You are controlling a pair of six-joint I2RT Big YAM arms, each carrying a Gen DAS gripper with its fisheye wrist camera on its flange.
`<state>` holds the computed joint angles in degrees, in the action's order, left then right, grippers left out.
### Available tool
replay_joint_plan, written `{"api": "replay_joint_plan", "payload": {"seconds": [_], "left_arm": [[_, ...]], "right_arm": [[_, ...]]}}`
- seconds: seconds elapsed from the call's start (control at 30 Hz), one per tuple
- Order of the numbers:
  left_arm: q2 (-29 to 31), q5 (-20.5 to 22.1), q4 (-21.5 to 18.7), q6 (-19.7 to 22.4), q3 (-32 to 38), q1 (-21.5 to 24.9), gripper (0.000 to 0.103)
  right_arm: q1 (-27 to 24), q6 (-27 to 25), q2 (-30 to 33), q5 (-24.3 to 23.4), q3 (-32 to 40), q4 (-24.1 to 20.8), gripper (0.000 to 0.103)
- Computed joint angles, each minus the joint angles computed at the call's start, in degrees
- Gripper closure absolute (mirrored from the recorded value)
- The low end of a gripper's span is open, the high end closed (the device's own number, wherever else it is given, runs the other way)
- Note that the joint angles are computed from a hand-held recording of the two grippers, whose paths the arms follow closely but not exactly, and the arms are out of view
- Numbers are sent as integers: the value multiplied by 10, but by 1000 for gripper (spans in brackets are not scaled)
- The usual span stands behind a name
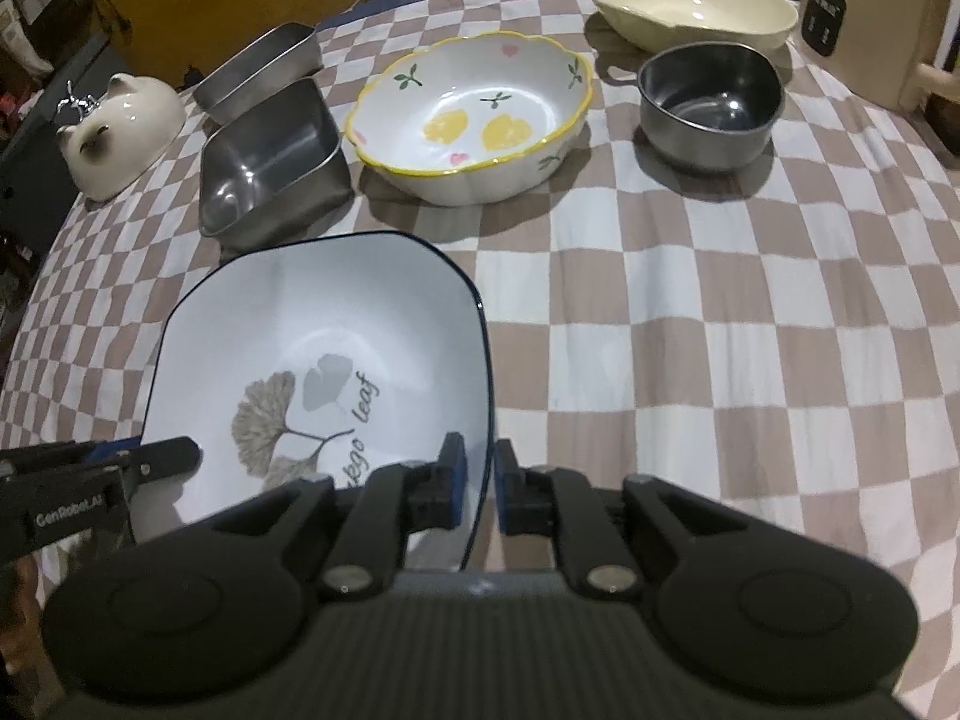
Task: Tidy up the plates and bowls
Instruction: 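Lower the white plate onto the cloth and open both grippers, then move both grippers to the cream bowl and grasp one handle each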
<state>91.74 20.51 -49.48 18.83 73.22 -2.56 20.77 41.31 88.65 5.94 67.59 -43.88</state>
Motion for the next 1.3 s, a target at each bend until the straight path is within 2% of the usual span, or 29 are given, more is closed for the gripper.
{"api": "replay_joint_plan", "payload": {"seconds": [0.1, 0.3, 0.43, 0.5, 0.7, 0.77, 0.87, 1.0, 1.07, 1.3], "left_arm": [[0, 2, -6, 7, 1, 1, 81], [-5, 8, -9, 19, -4, 4, 64], [-11, 9, -10, 28, -7, 6, 38], [-16, 11, -8, 31, -10, 7, 31], [-29, 19, -12, 44, -14, 12, 14], [-35, 19, -13, 46, -17, 13, 6], [-43, 22, -15, 40, -21, 15, 1], [-57, 15, -4, 24, -28, 15, 0], [-65, 10, 3, 16, -32, 12, 0], [-92, -18, 28, -16, -50, -10, 0]], "right_arm": [[3, 12, -7, 4, -10, 7, 86], [9, 31, -15, 13, -20, 9, 79], [21, 34, -19, 29, -21, -1, 75], [27, 31, -22, 37, -22, -7, 60], [34, 47, -50, 49, -49, 11, 43], [35, 56, -57, 61, -53, 8, 36], [37, 58, -66, 73, -56, 1, 26], [39, 41, -82, 77, -67, 10, 6], [41, 31, -88, 81, -70, 17, 0], [26, -11, -127, 82, -100, 57, 0]]}}
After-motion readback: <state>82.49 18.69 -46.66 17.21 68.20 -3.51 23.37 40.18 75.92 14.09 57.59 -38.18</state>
